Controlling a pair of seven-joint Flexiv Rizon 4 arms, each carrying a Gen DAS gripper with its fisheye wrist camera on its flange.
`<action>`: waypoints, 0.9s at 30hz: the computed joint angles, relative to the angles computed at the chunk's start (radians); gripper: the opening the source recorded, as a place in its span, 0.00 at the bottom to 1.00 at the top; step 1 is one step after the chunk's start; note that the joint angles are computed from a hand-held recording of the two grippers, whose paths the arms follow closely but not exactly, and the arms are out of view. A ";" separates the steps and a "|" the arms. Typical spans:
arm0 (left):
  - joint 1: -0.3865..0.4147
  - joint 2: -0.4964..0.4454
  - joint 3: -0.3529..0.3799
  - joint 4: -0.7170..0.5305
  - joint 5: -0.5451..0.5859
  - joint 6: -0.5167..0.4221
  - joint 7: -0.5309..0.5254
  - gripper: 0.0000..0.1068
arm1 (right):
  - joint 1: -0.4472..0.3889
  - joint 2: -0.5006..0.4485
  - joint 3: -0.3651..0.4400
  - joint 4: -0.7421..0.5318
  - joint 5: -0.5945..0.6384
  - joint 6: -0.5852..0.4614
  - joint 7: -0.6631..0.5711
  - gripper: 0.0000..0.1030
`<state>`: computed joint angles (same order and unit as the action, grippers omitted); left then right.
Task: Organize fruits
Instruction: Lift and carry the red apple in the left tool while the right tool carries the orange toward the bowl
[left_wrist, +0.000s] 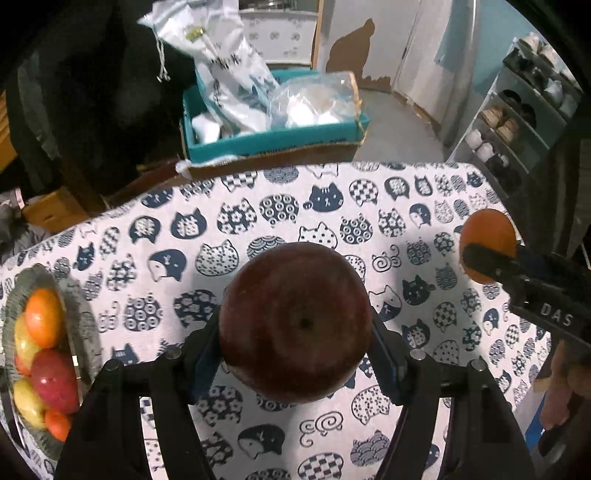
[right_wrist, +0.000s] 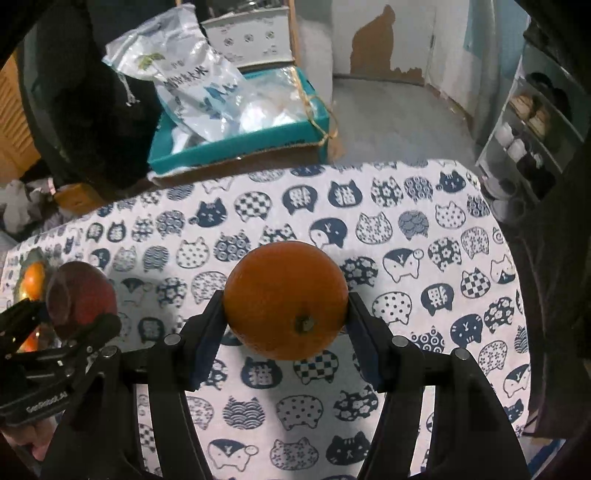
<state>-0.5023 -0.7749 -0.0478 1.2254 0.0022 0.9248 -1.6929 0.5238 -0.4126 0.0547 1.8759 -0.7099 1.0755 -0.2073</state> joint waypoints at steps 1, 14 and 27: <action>0.003 0.014 -0.001 0.016 0.000 0.010 0.001 0.67 | 0.004 0.003 0.000 -0.002 -0.007 -0.002 -0.001 0.62; 0.043 0.175 -0.006 0.181 -0.004 0.127 0.001 0.67 | 0.039 0.054 0.019 -0.042 -0.102 -0.033 -0.003 0.62; 0.097 0.326 -0.008 0.349 -0.016 0.238 0.004 0.67 | 0.080 0.063 0.039 -0.116 -0.181 -0.040 -0.033 0.62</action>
<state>-0.4056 -0.4489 -0.0562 1.5745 -0.0136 1.1630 -1.6891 0.6034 -0.3496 0.0935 1.7595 -0.8910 1.0352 -0.2408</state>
